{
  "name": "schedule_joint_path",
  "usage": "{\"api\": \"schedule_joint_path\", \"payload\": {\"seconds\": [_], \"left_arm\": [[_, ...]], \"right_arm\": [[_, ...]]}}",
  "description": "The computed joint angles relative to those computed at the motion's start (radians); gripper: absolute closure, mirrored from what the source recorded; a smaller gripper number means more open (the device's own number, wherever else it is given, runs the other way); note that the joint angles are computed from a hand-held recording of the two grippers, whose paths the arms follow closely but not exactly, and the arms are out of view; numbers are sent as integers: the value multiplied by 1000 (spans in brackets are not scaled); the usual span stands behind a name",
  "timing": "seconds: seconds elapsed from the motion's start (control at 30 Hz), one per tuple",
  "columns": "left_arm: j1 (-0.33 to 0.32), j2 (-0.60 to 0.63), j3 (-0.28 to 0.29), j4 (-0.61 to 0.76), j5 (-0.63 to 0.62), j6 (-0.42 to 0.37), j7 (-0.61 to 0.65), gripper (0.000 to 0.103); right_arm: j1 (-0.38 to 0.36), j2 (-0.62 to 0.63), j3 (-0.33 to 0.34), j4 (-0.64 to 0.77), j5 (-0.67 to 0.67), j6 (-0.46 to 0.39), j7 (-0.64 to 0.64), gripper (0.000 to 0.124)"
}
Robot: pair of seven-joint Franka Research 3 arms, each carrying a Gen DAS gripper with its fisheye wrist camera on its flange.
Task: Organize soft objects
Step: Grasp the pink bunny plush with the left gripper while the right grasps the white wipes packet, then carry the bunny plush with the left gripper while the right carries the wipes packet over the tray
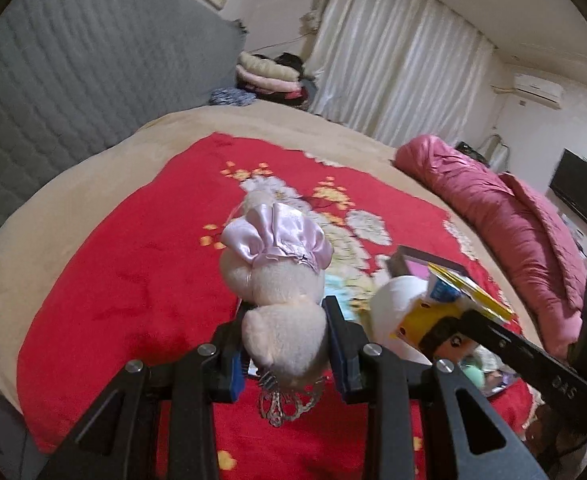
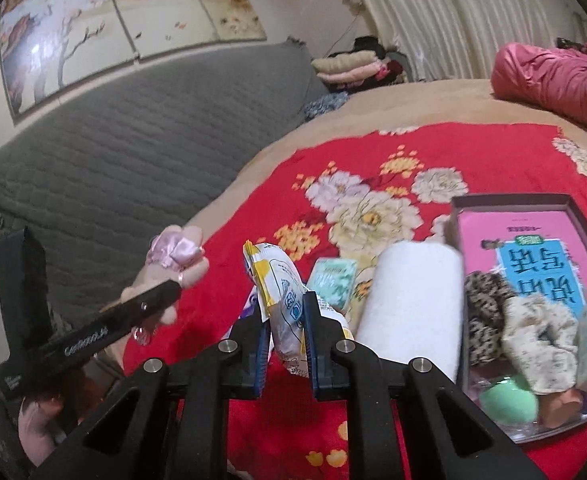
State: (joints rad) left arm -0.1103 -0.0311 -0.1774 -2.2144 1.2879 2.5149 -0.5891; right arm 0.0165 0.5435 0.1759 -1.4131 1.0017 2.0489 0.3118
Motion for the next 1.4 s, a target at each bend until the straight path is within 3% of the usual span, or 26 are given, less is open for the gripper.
{"api": "schedule_joint_path", "payload": {"seconds": [0.33,0.7,0.93,1.4], "left_arm": [[-48,100,-4,159,-65,24,170,70],[-148,308,32,454,-243,26,515,70],[-202,401,68,589,-340,11,648,70],[-241,573,107,803,-524,16,884,70]], "right_arm": [[-67,-24,-6,3,106,1,-17,108],[-119,13,-16,64,164,72,12,108],[-145,45,-7,107,169,139,29,108],[-170,170,18,259,105,254,140,108]]}}
